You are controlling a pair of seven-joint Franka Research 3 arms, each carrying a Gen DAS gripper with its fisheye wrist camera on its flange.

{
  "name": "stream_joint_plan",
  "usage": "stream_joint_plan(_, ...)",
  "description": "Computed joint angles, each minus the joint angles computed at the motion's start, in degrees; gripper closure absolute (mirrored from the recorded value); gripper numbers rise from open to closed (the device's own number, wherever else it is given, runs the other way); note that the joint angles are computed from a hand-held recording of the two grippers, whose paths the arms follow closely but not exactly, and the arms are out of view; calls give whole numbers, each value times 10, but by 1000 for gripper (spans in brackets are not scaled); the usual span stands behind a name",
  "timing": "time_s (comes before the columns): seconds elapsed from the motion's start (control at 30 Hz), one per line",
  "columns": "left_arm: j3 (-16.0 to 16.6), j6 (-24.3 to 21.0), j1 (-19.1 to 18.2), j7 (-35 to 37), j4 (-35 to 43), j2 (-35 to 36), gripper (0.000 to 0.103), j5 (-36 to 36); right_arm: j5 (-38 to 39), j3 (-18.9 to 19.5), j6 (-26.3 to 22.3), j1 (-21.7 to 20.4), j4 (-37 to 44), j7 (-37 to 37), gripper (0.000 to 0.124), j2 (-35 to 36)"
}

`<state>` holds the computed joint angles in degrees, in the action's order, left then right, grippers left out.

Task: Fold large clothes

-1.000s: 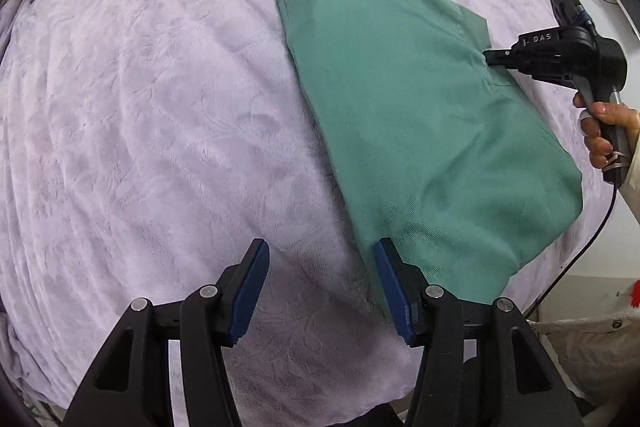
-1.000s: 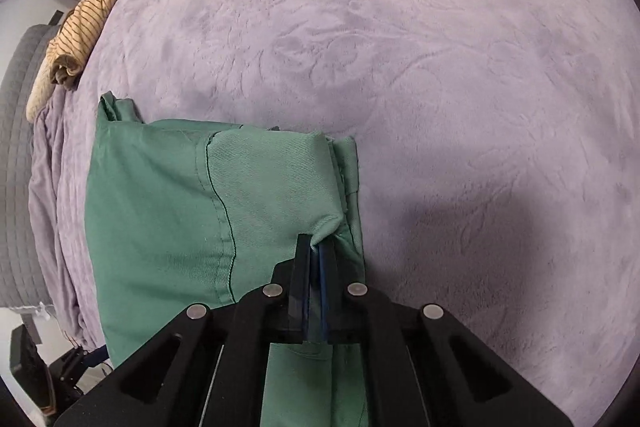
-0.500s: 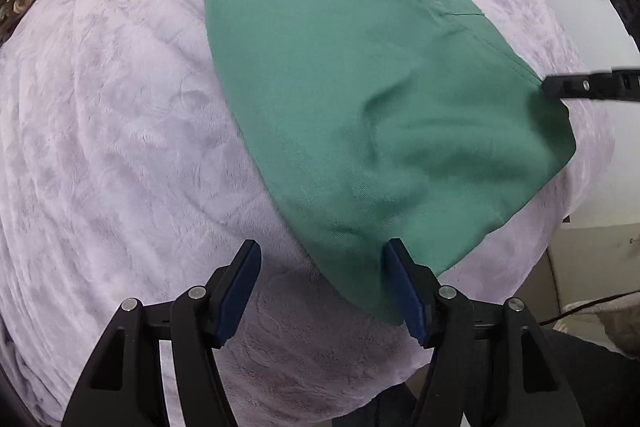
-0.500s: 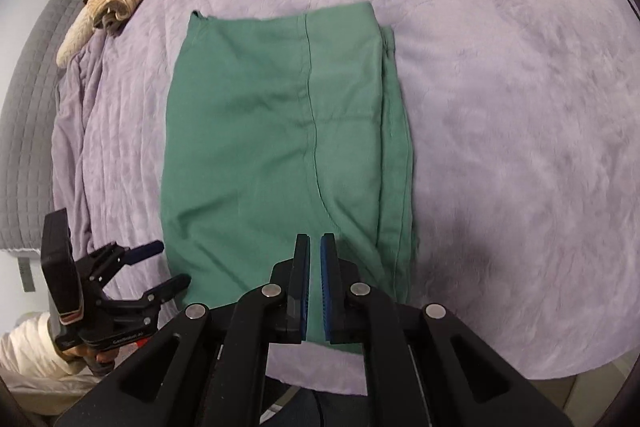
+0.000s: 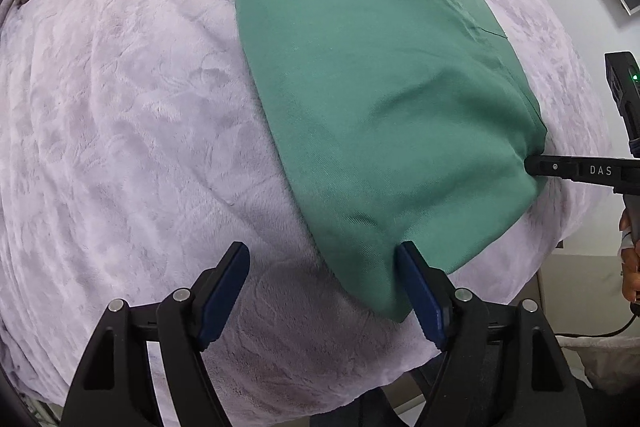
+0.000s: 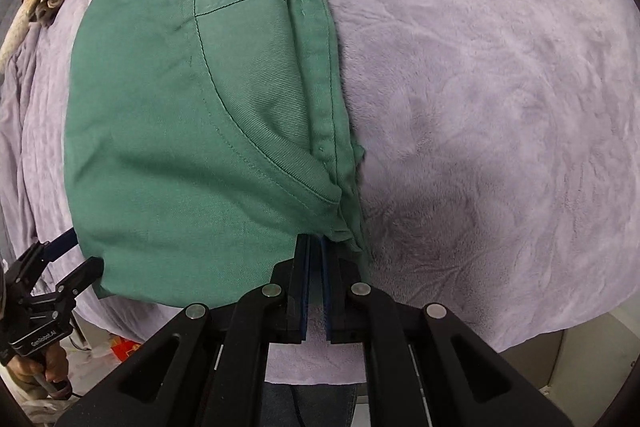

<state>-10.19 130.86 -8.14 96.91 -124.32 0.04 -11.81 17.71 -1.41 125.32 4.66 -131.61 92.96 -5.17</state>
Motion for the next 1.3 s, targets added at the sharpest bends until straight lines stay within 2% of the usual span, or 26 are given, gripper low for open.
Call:
stream_joint_plan(0.17, 7, -7, 5, 11, -11, -18, 26, -10, -30, 9, 9, 6, -2, 34, 117, -3)
stream_joint_plan(0.33, 7, -12, 4, -13, -11, -31, 26, 21, -48, 20, 6, 19, 3, 73, 117, -4)
stream_joint_plan(0.57, 6, -19, 2, -86, -8, -42, 26, 70, -24, 9, -4, 19, 20, 43, 117, 13)
stream_joint_plan(0.63, 8, -22, 3, -108, -10, -46, 0, 74, -14, 5, -9, 17, 24, 23, 117, 15)
stream_joint_plan(0.9, 3, -43, -5, -163, -10, -39, 0, 101, 8, 1, -17, 8, 32, -29, 117, 27)
stream_joint_plan(1.03, 11, -51, 0, -167, -9, -31, 0, 53, 9, 1, -28, 8, 45, -44, 117, 34)
stream_joint_plan(1.1, 12, -63, 3, -181, -4, -27, 0, 58, 17, -1, -33, 5, 45, -51, 116, 26)
stream_joint_plan(1.17, 7, -68, 3, -207, -2, -30, 0, 90, 32, -5, -39, 2, 43, -57, 96, 16)
stream_joint_plan(1.2, 4, -67, 2, -221, -3, -34, 0, 111, 38, -6, -41, 0, 42, -61, 69, 10)
stream_joint_plan(1.23, 1, -66, 0, -231, -3, -37, 0, 128, 40, -6, -44, -1, 43, -64, 48, 5)
stream_joint_plan(1.3, -2, -64, -3, -243, -3, -46, 0, 154, 43, -6, -55, -1, 49, -73, 46, -5)
